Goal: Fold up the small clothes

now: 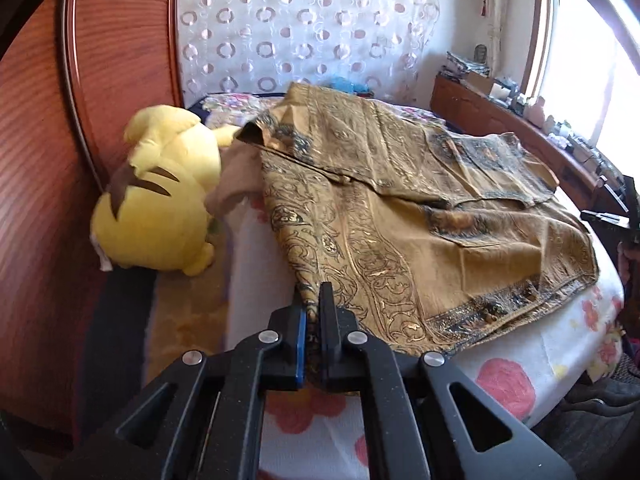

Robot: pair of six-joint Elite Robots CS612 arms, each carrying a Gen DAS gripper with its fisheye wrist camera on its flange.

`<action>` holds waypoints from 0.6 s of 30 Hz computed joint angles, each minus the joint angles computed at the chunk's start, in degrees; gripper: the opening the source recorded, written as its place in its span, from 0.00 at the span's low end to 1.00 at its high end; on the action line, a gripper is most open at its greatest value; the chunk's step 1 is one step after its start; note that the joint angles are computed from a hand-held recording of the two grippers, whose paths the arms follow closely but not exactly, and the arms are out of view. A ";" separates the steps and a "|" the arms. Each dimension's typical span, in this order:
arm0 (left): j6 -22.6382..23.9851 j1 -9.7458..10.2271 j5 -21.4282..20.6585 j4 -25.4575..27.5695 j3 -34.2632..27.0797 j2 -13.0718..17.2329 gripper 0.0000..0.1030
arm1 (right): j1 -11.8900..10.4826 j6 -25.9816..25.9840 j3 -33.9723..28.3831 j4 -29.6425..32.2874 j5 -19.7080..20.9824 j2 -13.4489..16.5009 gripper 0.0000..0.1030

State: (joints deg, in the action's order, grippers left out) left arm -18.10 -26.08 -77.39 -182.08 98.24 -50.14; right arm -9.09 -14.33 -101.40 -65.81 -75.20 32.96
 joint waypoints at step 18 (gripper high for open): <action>0.87 -0.57 1.11 -1.81 -1.57 -0.10 0.27 | 0.40 -0.61 1.19 -1.79 0.29 -0.06 0.08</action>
State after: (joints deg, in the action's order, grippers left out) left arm -17.23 -26.65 -76.29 -183.89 96.67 -50.24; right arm -8.69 -14.94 -100.21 -67.60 -74.91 32.90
